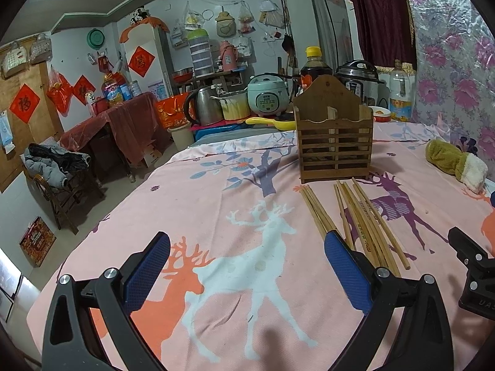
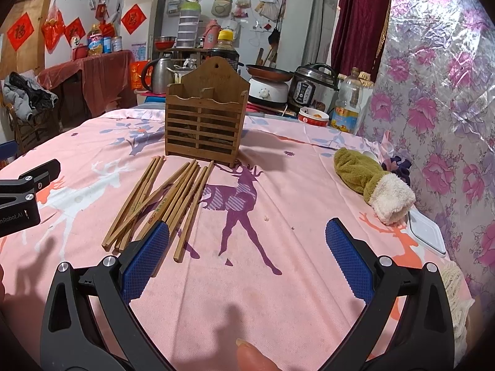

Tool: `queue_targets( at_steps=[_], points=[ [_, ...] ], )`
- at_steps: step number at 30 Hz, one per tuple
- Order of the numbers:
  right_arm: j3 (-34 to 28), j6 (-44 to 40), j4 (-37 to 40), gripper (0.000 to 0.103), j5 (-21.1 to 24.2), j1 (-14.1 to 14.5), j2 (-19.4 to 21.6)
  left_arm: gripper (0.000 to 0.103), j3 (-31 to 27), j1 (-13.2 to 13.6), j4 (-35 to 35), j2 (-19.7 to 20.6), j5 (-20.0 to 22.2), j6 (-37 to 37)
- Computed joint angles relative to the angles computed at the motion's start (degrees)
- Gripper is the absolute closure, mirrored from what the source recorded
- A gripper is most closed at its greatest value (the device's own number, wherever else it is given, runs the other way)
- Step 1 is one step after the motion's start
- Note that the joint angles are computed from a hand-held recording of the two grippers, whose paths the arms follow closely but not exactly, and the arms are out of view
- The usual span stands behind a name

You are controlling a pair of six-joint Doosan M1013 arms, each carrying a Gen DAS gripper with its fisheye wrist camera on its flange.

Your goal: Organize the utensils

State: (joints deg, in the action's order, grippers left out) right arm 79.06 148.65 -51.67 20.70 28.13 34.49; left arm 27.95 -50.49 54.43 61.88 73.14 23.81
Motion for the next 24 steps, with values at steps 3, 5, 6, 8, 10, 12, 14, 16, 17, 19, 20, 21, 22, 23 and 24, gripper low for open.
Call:
queue_targets(
  at_steps=[3, 5, 6, 8, 10, 12, 14, 16, 17, 19, 20, 21, 22, 23, 24],
  points=[
    [0.03, -0.03, 0.08, 0.006, -0.09, -0.01, 0.00, 0.006, -0.01, 0.02, 0.09, -0.02, 0.04, 0.04],
    [0.06, 0.00, 0.03, 0.006, -0.12, -0.03, 0.00, 0.006, -0.07, 0.03, -0.03, -0.01, 0.07, 0.14],
    [0.05, 0.06, -0.10, 0.006, -0.05, -0.02, 0.01, 0.006, -0.07, 0.03, -0.03, -0.01, 0.07, 0.14],
    [0.04, -0.11, 0.09, 0.006, -0.12, -0.04, 0.01, 0.006, 0.03, 0.03, 0.01, -0.06, 0.05, 0.05],
    [0.01, -0.20, 0.17, 0.006, -0.10, -0.03, 0.02, 0.006, 0.08, 0.04, 0.01, -0.09, 0.05, 0.00],
    [0.02, -0.16, 0.11, 0.006, -0.06, -0.03, 0.01, 0.006, -0.02, 0.03, -0.03, -0.05, 0.03, 0.07],
    [0.11, 0.14, -0.13, 0.006, -0.12, -0.05, -0.03, 0.006, 0.09, 0.02, 0.06, -0.11, 0.04, -0.01],
    [0.08, -0.27, 0.26, 0.006, -0.10, -0.05, -0.03, 0.006, 0.22, 0.02, 0.15, -0.18, 0.01, -0.06],
    [0.09, -0.12, 0.09, 0.006, -0.11, -0.05, -0.04, 0.006, 0.17, 0.03, 0.09, -0.15, 0.00, -0.02],
    [0.02, -0.15, 0.10, 0.006, -0.07, -0.03, 0.01, 0.006, 0.15, 0.03, 0.11, -0.14, 0.04, -0.03],
    [0.03, -0.21, 0.15, 0.006, -0.05, -0.04, 0.00, 0.006, 0.15, 0.03, 0.11, -0.14, 0.04, -0.03],
    [0.01, -0.24, 0.21, 0.006, -0.05, -0.03, 0.00, 0.006, 0.20, 0.04, 0.08, -0.18, 0.02, -0.03],
    [0.01, -0.24, 0.21, 0.006, -0.05, -0.03, 0.00, 0.006, 0.12, 0.03, 0.05, -0.14, 0.04, 0.01],
    [0.07, -0.27, 0.22, 0.006, -0.09, -0.06, -0.04, 0.006, 0.16, 0.03, 0.06, -0.16, 0.02, -0.02],
    [0.05, -0.34, 0.29, 0.006, -0.08, -0.05, -0.03, 0.006, 0.11, 0.03, 0.07, -0.13, 0.04, 0.00]
  ],
)
